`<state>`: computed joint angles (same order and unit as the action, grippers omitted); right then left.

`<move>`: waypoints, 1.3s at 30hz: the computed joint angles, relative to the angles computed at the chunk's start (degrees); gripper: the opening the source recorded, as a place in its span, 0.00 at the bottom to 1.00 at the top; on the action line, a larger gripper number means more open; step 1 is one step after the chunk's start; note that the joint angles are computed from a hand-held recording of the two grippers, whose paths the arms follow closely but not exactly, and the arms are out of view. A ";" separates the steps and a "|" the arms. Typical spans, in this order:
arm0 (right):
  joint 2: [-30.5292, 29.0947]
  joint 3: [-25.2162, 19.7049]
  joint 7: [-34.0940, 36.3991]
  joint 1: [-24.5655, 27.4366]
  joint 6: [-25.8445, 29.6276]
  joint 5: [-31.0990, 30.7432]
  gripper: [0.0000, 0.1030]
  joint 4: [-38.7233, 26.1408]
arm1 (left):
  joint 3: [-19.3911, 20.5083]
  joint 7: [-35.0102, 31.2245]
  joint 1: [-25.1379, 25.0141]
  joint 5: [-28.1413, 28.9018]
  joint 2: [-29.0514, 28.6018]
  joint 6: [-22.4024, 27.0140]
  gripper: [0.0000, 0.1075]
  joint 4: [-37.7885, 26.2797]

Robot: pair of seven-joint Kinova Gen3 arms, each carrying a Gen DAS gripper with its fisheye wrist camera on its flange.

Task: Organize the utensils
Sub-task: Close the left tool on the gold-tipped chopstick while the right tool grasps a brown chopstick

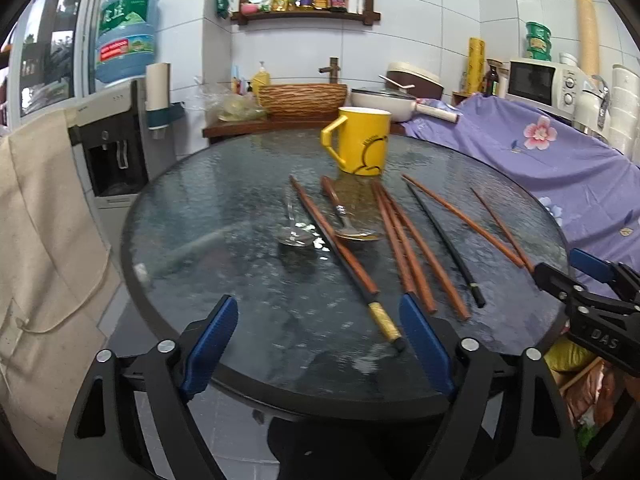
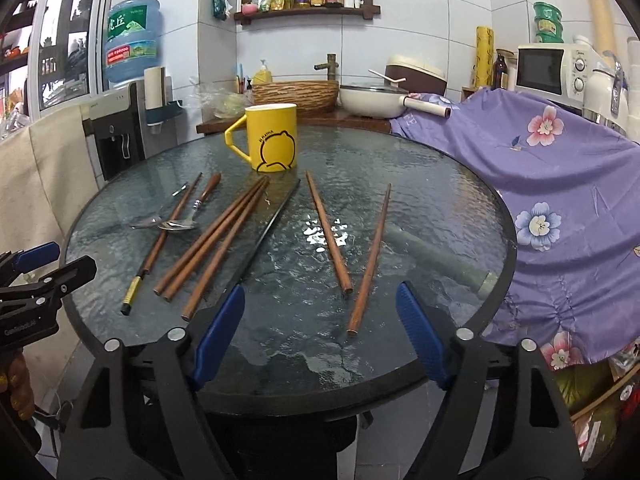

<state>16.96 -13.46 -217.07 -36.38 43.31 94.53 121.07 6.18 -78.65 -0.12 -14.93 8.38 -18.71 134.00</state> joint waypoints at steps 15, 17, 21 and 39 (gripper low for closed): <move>2.14 1.38 1.84 -0.49 0.32 -3.45 0.56 -0.55 | 1.75 -0.43 2.53 -0.93 2.68 2.24 0.49 -1.31; 2.30 1.47 1.76 -0.47 0.14 -3.50 0.56 -0.56 | 2.22 -0.70 2.36 -0.60 2.92 2.71 0.48 -1.57; 2.37 1.59 1.11 -0.46 0.03 -2.96 0.55 -0.38 | 2.35 -1.63 2.80 0.97 3.34 3.42 0.48 -2.13; 3.37 1.67 2.75 -2.33 2.24 -5.36 0.55 -1.87 | 1.48 -4.64 4.38 4.36 4.45 3.38 0.42 -2.80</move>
<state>20.33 -11.79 -214.33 -38.71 45.55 89.18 119.20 7.66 -83.29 4.25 -10.57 12.83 -15.33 131.20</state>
